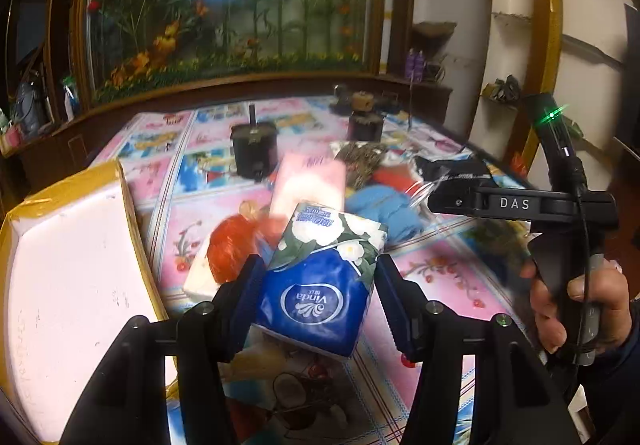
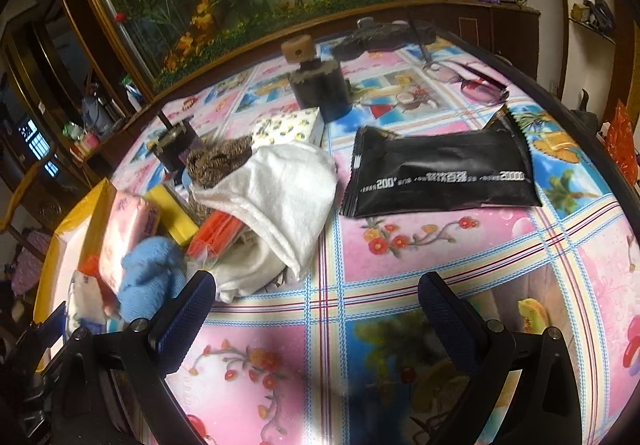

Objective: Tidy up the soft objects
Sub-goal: 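Grasp the blue knitted cloth with the right gripper while the left gripper holds the tissue pack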

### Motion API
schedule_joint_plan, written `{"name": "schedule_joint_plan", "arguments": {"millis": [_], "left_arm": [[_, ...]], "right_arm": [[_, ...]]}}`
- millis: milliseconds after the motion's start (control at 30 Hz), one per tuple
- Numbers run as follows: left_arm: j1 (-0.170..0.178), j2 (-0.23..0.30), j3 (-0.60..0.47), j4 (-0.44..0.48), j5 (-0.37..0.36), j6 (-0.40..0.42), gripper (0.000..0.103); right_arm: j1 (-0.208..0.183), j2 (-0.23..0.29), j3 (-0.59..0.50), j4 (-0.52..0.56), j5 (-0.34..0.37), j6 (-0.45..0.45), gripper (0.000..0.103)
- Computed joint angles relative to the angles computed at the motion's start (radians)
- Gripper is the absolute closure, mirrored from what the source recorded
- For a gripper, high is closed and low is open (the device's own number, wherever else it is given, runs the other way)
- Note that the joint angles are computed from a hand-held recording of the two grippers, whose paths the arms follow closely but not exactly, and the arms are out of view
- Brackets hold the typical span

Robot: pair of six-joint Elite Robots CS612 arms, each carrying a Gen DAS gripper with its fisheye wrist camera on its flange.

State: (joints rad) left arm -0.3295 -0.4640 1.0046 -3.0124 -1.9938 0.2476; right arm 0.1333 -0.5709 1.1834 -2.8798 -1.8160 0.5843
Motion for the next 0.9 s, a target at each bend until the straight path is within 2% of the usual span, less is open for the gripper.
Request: {"name": "schedule_joint_plan", "arguments": {"millis": [133,233,367,400,500,633,767,800,833,900], "left_arm": [[0.001,0.008,-0.017,0.007,-0.008,-0.021,0.047],[0.01,0.015,-0.024,-0.03,-0.038,-0.065,0.047],[0.015,0.024,-0.037,-0.046,-0.025,-0.127,0.046],[0.016,0.026,-0.043,-0.036,-0.024,-0.134,0.046],[0.014,0.027,-0.047,-0.024,-0.014,-0.136,0.046],[0.012,0.024,-0.039,-0.029,-0.012,-0.123,0.046],[0.011,0.023,-0.038,-0.025,-0.012,-0.119,0.046],[0.011,0.023,-0.039,-0.024,-0.014,-0.119,0.046],[0.011,0.024,-0.039,-0.026,-0.014,-0.119,0.046],[0.01,0.025,-0.041,-0.027,-0.011,-0.121,0.046]], "right_arm": [[0.013,-0.008,0.036,-0.147,-0.04,-0.034,0.001],[0.014,-0.01,0.063,-0.278,0.04,-0.117,0.0],[0.023,-0.005,0.033,-0.178,0.151,-0.238,0.004],[0.029,-0.001,0.017,-0.13,0.155,-0.272,0.01],[0.039,0.015,-0.033,-0.001,0.156,-0.325,0.036],[0.029,0.034,-0.074,0.077,0.222,-0.31,0.038],[0.022,0.055,-0.109,0.111,0.275,-0.274,0.038],[0.023,0.059,-0.116,0.118,0.28,-0.269,0.049],[0.023,0.061,-0.12,0.125,0.284,-0.268,0.055],[0.022,0.056,-0.101,0.079,0.282,-0.243,0.06]]}}
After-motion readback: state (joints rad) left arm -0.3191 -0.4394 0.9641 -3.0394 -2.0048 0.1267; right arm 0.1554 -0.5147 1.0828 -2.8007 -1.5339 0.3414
